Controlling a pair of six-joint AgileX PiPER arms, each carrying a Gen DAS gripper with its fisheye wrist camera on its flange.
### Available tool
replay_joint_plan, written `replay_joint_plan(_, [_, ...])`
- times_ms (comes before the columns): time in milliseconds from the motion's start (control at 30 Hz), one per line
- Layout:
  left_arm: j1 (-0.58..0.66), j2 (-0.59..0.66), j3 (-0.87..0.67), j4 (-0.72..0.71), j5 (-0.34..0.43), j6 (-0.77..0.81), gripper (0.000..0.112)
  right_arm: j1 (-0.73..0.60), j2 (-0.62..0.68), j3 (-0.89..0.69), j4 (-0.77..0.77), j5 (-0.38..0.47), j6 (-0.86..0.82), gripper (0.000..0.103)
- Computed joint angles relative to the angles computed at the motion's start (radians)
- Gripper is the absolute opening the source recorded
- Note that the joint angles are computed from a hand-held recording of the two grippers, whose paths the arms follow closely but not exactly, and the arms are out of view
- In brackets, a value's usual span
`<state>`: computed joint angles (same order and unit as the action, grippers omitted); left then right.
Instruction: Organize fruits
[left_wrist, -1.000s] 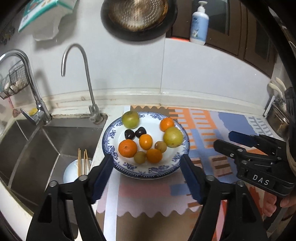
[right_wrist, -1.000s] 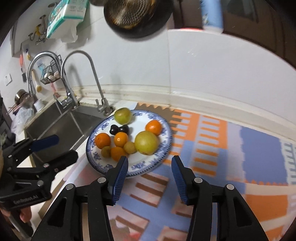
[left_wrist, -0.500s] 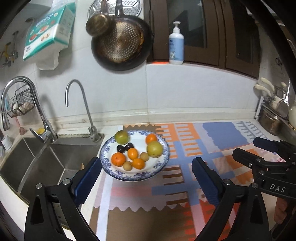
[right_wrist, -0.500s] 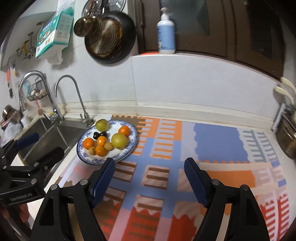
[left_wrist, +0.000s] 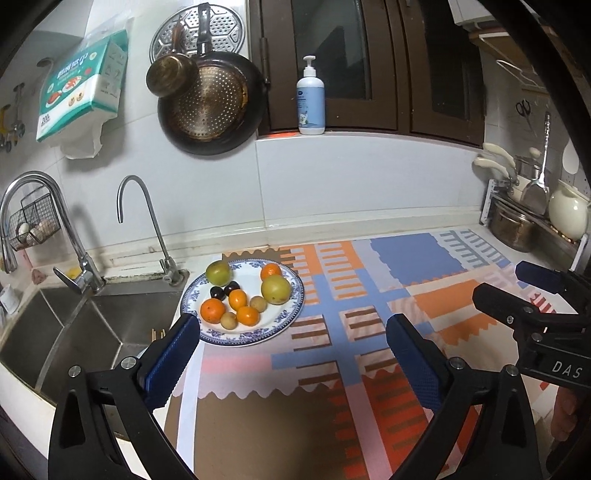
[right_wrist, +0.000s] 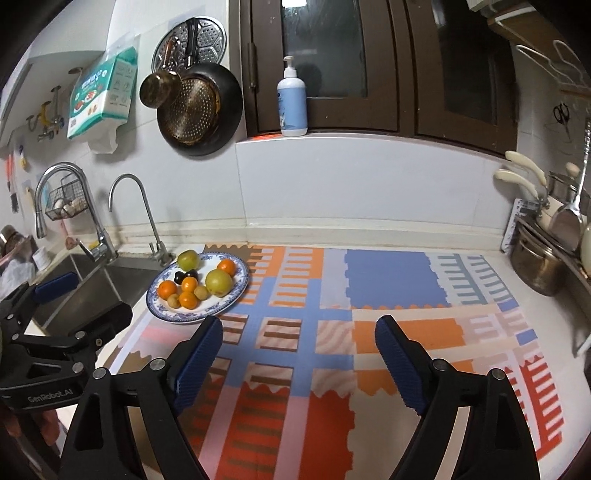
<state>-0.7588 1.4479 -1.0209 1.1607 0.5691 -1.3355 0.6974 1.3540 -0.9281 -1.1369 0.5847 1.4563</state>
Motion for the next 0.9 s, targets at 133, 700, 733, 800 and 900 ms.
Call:
replay_joint_plan(133, [-0.033,-0.013,0.013,0.022,0.028,-0.026,0.103,0.021,-0.032,0.028,-0.005,0.024,0.016,0.085])
replay_joint_plan(700, [-0.107,-0.037,0.022,0.083,0.107,-0.076,0.103,0.062,-0.104,0.082,-0.022,0.077,0.059,0.085])
replay_joint_plan(733, [-0.108,-0.037,0.021,0.085,0.110,-0.077,0.103,0.065,-0.107,0.084,-0.024,0.081,0.063,0.085])
replay_joint_plan(800, [-0.110,-0.040,0.024,0.091,0.111,-0.083,0.103,0.068,-0.112,0.088,-0.025,0.088,0.065,0.085])
replay_joint_plan(900, [-0.116,-0.043,0.025,0.102,0.122,-0.090,0.103,0.078,-0.113,0.086,-0.029,0.105,0.063,0.085])
